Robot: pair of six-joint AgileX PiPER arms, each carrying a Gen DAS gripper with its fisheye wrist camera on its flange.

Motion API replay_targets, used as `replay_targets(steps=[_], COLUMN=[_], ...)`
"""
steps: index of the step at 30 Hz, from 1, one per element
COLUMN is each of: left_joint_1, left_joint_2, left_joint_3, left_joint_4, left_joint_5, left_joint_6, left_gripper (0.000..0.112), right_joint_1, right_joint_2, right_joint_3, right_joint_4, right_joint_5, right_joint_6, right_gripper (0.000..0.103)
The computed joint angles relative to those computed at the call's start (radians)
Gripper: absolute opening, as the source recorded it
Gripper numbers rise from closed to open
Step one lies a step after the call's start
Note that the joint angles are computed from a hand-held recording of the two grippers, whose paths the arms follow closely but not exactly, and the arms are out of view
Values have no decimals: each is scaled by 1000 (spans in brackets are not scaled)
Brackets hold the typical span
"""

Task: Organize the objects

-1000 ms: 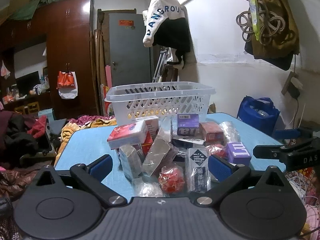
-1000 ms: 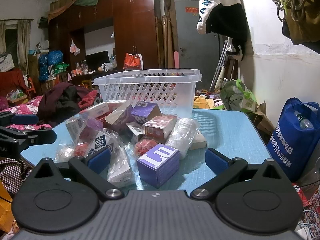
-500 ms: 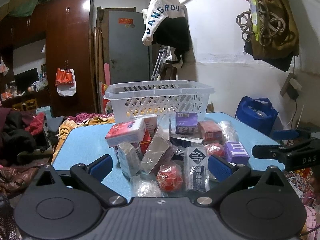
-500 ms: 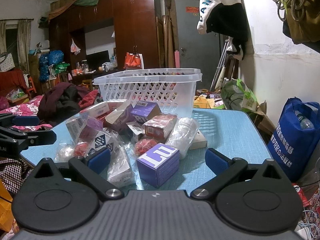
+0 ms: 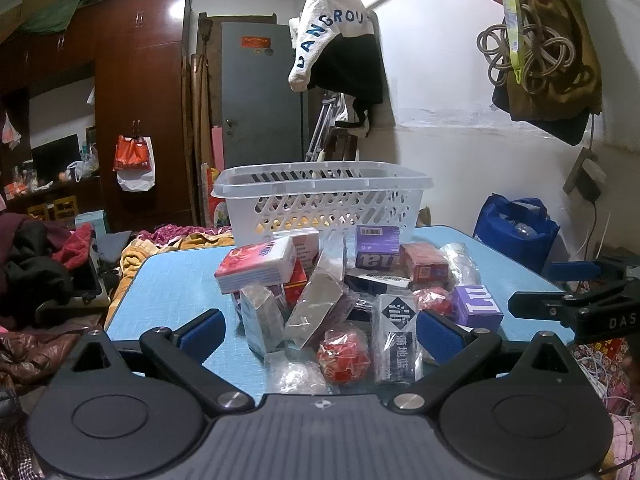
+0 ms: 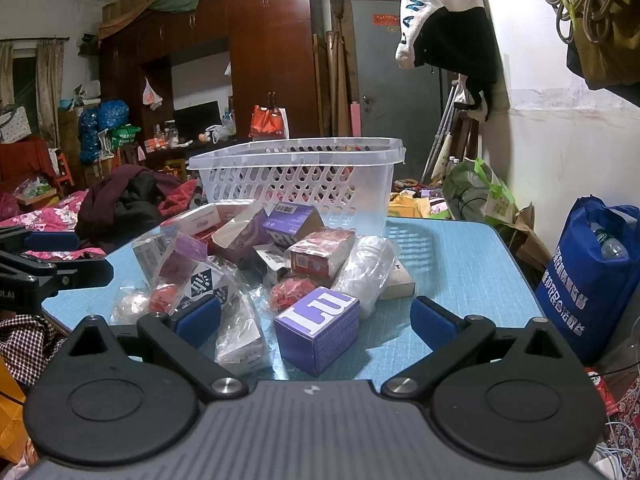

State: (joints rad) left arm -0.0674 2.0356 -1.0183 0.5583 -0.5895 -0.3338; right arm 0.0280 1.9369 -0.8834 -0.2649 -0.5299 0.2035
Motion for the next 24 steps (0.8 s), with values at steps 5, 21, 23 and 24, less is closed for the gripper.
replay_targets(steps=[5,21,23,24], left_joint_1=[1,125,141,144], left_joint_2=[1,145,169,183], left_joint_3=[0,-82,-103,-118], left_joint_4=[2,182,254,290], left_joint_5=[-2,-46,-66,-70], left_joint_6=[3,-83,-127,-154], left_gripper=[102,102,101,101], right_joint_1=[-7,-59,-59,-59], right_joint_2=[5,136,158,172], right_joint_3=[7,-59,-82,-94], right_joint_4=[-18,-158,-189,-197], right_joint_5=[-35,-124,-109,-109], right_joint_6=[6,175,208,203], right_gripper=[103,93,87,87])
